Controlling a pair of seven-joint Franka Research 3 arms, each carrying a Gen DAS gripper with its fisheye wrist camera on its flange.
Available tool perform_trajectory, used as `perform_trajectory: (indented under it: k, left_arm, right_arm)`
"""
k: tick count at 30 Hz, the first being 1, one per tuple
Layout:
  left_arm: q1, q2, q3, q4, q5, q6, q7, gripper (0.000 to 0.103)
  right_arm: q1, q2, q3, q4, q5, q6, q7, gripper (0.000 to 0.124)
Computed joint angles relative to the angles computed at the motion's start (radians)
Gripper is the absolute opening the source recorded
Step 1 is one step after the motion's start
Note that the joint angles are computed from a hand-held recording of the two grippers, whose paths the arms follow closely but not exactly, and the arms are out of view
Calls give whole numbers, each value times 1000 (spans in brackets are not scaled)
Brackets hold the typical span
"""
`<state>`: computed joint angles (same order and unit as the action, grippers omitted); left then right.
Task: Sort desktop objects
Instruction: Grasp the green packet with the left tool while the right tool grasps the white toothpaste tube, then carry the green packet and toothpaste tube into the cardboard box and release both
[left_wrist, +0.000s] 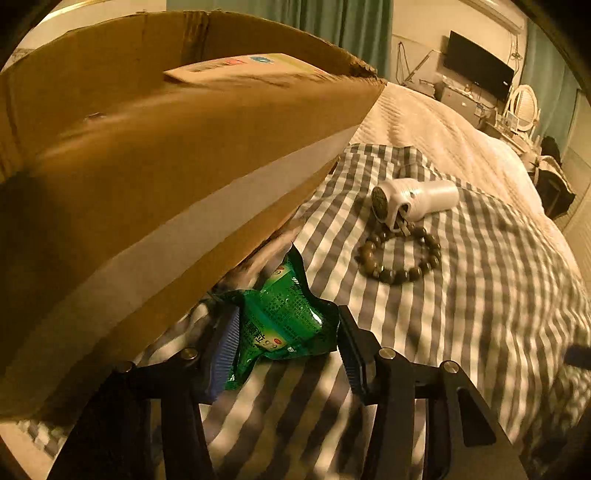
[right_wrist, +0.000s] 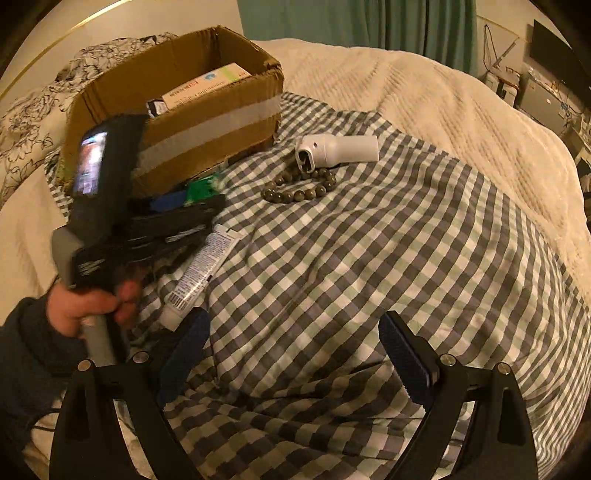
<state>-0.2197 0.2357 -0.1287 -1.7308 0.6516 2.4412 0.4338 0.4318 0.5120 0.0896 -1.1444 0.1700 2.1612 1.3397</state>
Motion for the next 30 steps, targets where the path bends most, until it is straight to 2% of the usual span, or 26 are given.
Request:
perform_trajectory:
  k: [3,7,8,9,11,14,17,18,20,22,26,29,30]
  left_arm:
    - [17,-94,-17,-107,-67,32,-2,52]
    - [25,-194,-33,-205,-75,21,-44,52]
    - [28,-205,-40,-219,-82,30,-55,52]
    - [31,-216,-44,-232,-91,37,-59,52]
    - [35,-262,-54,-287,-101,36,-75,52]
    - [41,-303,-71,-328,-88,-9,-99,52]
    - [47,-332,-81,-353,-80,-38,-116,52]
    - [49,-348,-84,-367,-78,-39,-128,52]
    - [53,-354,-88,-369,-72,-36,-129,52]
    - [53,-351,-93,-357,-64,-33,-123,52]
    - [50,-358,-100,-339,-38,1,-118,52]
    - [45,-383,-81,-358,-137,106,-77,52]
    - [42,-392,-73,-365,-182,144,-45,52]
  right_arm:
    - [6,8,2,5,11,8,34,93]
    - [17,33,19,29,46,9,79,93]
    - [23,44,22,38,53,13,94,87]
    - [41,63,16,60,44,14,129,73]
    - [55,113,16,127,45,-20,178,59]
    - [70,223,32,277,74,-119,242,59]
    - [104,284,16,348,48,-145,278,60]
    - [121,285,2,339,20,-130,279,52]
    - [134,230,-15,234,-10,-44,277,25]
    - [96,179,16,152,38,-9,263,24]
    - [59,63,27,22,70,37,244,24]
    - [24,-34,48,-78,131,99,206,24]
    - [27,-76,41,-126,126,147,206,24]
